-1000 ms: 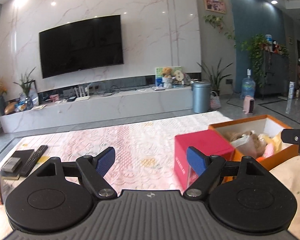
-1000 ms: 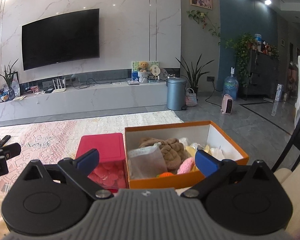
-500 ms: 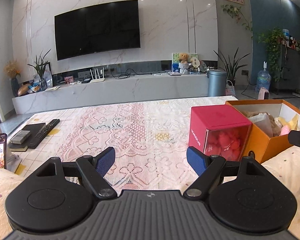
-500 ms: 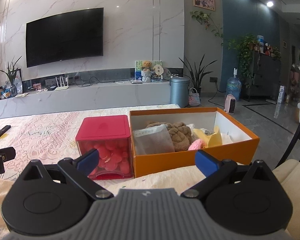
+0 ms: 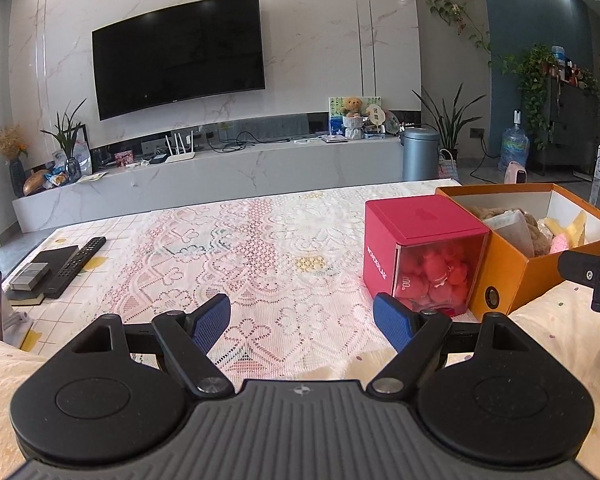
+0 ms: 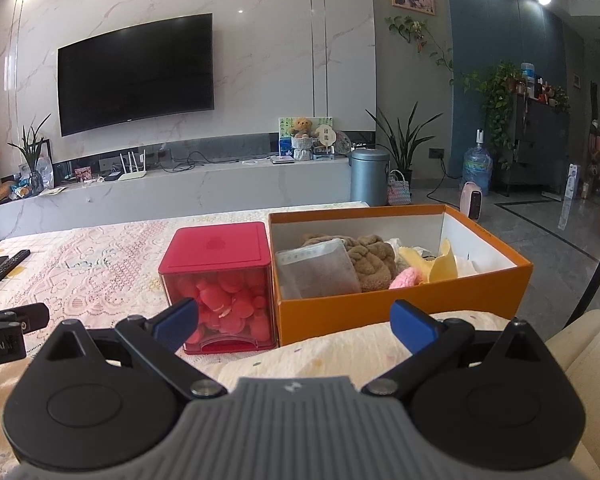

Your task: Organize soft objects

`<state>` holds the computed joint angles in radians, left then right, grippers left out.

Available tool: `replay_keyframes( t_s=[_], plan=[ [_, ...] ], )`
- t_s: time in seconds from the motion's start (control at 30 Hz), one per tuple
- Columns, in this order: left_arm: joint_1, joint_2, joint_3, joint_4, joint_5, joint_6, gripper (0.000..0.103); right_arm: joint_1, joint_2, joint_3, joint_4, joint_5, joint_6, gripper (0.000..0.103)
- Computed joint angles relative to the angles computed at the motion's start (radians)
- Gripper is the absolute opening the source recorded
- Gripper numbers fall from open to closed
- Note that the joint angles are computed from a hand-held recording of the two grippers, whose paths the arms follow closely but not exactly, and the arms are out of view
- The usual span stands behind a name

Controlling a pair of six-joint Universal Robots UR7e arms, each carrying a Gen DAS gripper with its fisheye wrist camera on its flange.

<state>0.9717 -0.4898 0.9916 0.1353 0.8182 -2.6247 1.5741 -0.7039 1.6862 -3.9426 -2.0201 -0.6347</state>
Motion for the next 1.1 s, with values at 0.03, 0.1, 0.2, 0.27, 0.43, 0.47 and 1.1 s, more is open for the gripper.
replay_keyframes(
  t_s=[0.03,0.1,0.2,0.27,0.43,0.47,1.1],
  plan=[
    [0.000,-0.001,0.001,-0.001,0.000,0.000,0.095,0.000,0.001,0.000,0.000,0.000,-0.002,0.100],
    [0.000,-0.001,0.000,0.000,0.001,0.000,0.095,0.000,0.000,-0.001,0.002,-0.001,-0.003,0.100],
    [0.000,0.000,0.001,0.000,0.001,-0.003,0.095,0.000,0.000,-0.001,0.002,-0.001,-0.003,0.100],
    [0.000,0.001,-0.002,0.005,0.000,-0.007,0.095,0.001,0.001,-0.002,0.003,-0.002,-0.004,0.100],
    [0.000,0.003,-0.003,0.010,0.002,-0.013,0.095,0.001,0.001,-0.003,0.004,-0.003,-0.005,0.100],
    [-0.001,0.002,-0.002,0.011,0.003,-0.016,0.095,0.001,0.001,-0.003,0.004,-0.003,-0.005,0.100],
    [0.001,0.003,-0.005,0.029,0.019,-0.038,0.095,-0.001,0.001,-0.003,0.003,0.005,-0.015,0.100]
  ],
)
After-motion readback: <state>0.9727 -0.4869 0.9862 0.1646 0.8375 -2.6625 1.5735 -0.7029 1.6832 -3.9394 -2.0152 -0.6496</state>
